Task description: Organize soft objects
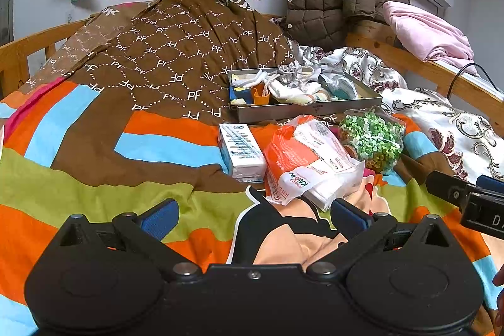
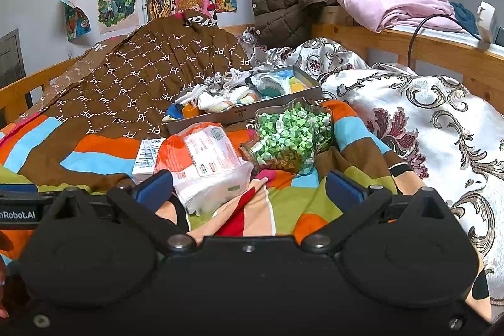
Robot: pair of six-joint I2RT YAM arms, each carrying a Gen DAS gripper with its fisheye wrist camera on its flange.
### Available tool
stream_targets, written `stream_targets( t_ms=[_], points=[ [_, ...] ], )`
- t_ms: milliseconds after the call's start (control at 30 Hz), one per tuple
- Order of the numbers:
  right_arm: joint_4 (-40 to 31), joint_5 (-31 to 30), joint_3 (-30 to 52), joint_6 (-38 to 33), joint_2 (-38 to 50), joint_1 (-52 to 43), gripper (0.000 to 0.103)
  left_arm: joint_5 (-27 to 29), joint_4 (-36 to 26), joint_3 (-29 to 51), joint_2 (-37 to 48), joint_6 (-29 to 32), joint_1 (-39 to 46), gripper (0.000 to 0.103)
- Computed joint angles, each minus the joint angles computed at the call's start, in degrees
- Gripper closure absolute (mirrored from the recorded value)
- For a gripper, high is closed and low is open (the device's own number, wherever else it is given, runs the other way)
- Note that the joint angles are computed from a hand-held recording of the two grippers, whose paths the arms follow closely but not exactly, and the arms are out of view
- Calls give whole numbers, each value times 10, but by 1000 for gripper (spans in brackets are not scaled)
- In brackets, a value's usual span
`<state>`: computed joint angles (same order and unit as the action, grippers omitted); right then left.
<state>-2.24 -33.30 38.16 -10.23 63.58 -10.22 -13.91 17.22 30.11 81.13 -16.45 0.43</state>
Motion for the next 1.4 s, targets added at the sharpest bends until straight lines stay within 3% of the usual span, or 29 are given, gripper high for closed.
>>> stream_targets(
  t_ms=[1400],
  points=[
    [-1,7,-6,6,-8,5,1,2,0,-2,0,-1,2,1]
  ],
)
